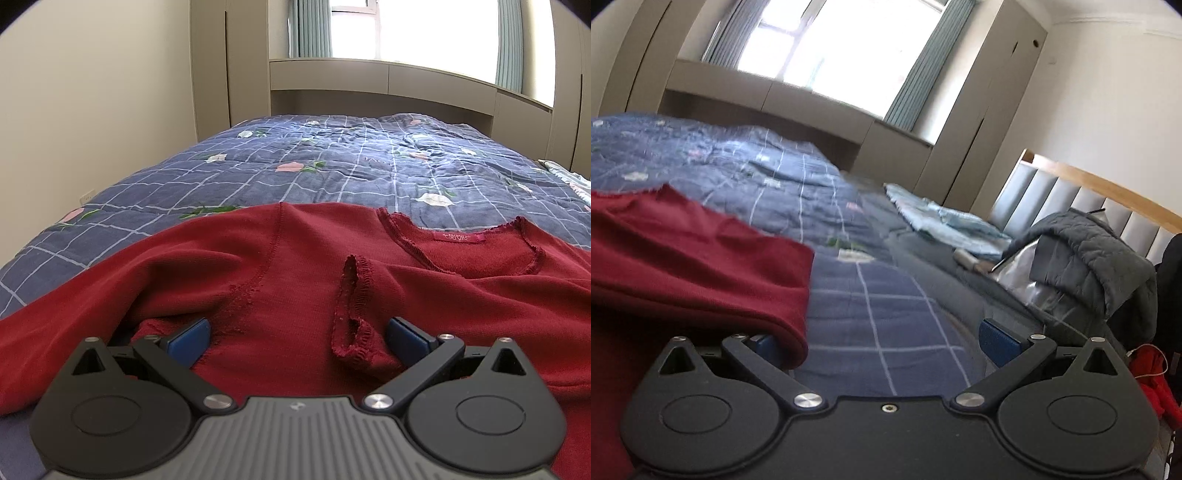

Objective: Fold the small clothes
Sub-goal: 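Move the left tool toward the cuff of the other sleeve, then grasp the other sleeve cuff with the left tool and lift it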

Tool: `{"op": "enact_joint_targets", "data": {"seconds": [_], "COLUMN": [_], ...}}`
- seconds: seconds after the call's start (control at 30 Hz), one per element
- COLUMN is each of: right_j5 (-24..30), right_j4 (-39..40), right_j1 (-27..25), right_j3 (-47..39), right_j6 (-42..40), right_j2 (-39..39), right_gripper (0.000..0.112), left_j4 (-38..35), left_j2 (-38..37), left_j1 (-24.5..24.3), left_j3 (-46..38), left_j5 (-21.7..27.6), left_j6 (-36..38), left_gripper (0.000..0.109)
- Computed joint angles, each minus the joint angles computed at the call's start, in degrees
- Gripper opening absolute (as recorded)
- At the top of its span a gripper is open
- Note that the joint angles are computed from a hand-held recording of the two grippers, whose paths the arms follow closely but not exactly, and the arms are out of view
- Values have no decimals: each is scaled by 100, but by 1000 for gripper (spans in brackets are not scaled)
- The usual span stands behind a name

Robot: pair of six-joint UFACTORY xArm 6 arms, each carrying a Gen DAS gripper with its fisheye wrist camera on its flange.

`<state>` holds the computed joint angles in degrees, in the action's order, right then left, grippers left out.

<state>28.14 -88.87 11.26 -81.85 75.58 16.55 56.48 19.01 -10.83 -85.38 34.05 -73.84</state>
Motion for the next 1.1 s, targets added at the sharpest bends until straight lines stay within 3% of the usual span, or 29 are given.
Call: {"op": "enact_joint_targets", "data": {"seconds": [0.13,0.3,0.53,0.7,0.83,1.1], "right_j5": [78,-103,-651,-922,-1148,-1660], "right_j4": [617,696,1946,2480,2643,4017], "right_j1": [47,22,-118,-157,-19,651], "right_j3": [-175,-43,829,1501,1804,2259], "right_j6": [-656,-823,-1977,-2236,-2386,-3583], "right_j2": [208,98,-652,-1323,-1706,-1957], "right_gripper": [102,102,102,102,102,102], "left_j4": [-2,1,19,-355,-674,-1351], "left_j2": [-1,-6,-52,-189,-810,-2506], "left_j1": [0,10,60,102,127,425], "left_j3": [1,14,96,188,787,2379], "left_j5": [-2,-38,-166,-231,-257,-2], "left_j6": [-5,-35,-122,229,378,655], "left_gripper": [103,103,103,103,103,103]}}
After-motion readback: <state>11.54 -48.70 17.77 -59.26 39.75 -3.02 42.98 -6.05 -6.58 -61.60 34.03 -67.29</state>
